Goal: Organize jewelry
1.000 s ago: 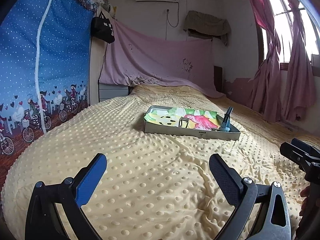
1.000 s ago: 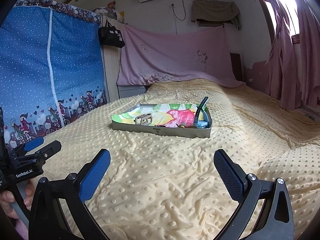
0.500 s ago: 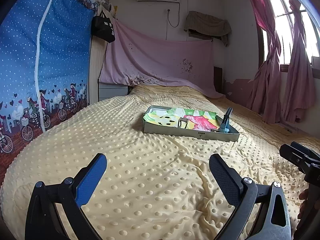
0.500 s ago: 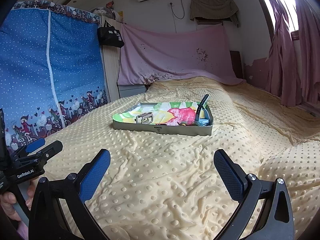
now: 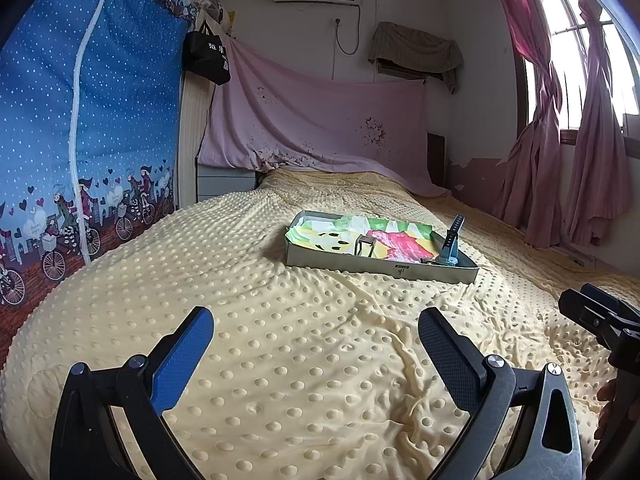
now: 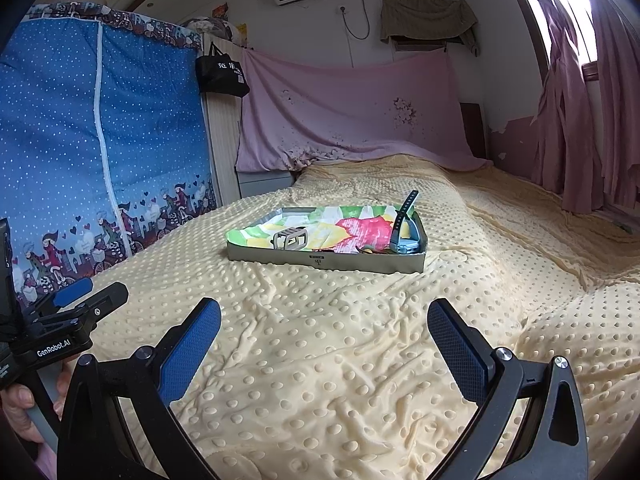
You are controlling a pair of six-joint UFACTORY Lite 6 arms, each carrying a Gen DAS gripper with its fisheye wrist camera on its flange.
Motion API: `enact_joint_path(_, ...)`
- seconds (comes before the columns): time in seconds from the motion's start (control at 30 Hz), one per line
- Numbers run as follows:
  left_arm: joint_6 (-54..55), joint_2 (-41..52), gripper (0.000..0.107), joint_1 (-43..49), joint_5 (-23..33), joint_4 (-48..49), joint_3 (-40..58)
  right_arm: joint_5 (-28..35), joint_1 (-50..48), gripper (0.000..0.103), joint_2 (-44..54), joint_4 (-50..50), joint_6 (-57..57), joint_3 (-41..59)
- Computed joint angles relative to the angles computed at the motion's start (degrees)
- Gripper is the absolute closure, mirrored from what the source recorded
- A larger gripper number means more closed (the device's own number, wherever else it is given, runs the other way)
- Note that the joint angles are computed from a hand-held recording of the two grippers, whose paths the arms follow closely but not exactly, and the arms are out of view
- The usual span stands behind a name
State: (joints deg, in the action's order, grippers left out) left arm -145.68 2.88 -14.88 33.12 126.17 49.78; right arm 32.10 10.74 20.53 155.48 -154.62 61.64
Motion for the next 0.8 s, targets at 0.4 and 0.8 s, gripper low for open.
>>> enact_joint_path(0.4, -0.3, 0.5, 0.004, -0.4, -0.1, -0.3, 0.4, 0.0, 0.0, 0.001, -0.1, 0.0, 0.0, -0.1)
enact_joint_path(0.8, -0.2, 0.5, 0.004, -0.7, 0.0, -0.7, 0.3, 0.0, 0.2, 0.001, -0.6, 0.2, 0.0, -0.3)
